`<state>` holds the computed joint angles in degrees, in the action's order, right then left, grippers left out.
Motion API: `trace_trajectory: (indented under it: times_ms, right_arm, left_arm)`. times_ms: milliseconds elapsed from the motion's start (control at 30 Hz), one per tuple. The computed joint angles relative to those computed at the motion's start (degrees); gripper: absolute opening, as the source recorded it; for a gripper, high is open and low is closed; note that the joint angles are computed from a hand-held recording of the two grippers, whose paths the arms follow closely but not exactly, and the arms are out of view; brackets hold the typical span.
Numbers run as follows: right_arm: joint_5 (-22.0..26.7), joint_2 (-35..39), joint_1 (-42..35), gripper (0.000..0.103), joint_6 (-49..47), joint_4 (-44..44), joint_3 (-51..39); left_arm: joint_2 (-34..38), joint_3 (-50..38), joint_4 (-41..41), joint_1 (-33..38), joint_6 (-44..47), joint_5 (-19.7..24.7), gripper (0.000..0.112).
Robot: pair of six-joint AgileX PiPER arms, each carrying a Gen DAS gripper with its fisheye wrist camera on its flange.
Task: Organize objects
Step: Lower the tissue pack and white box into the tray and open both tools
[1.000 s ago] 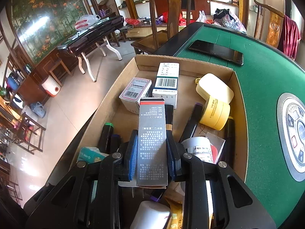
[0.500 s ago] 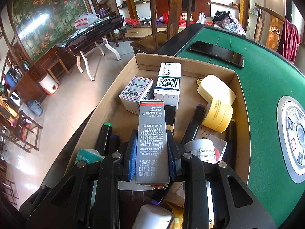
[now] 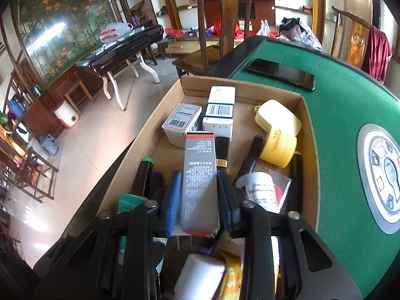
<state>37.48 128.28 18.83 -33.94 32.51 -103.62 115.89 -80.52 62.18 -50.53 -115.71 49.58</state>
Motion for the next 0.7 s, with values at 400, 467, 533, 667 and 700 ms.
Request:
trace_trajectory:
  times_ms: [400,467,533,667,700]
  right_arm:
    - [-6.6,-15.7,-9.1,0.063,-28.4,29.3,25.0]
    - [-7.5,-18.6,-10.7,0.063,-34.4,33.9,29.4]
    - [-8.0,-21.5,-12.8,0.063,-40.9,39.3,34.1]
    - [-9.4,-25.4,-14.8,0.064,-49.1,44.9,40.0]
    - [-10.5,-26.3,-15.0,0.064,-52.2,47.0,41.7]
  left_arm:
    - [-1.3,-0.8,0.0,-1.9,0.8,2.0,0.079]
    - [-2.5,0.1,1.9,-2.9,-1.1,2.8,0.083]
    - [-2.3,-1.5,0.8,-3.7,1.1,4.9,0.086]
    - [-2.0,-4.4,-1.4,-4.8,8.1,5.6,0.086]
    - [-1.8,-5.1,-2.2,-5.0,9.3,6.0,0.086]
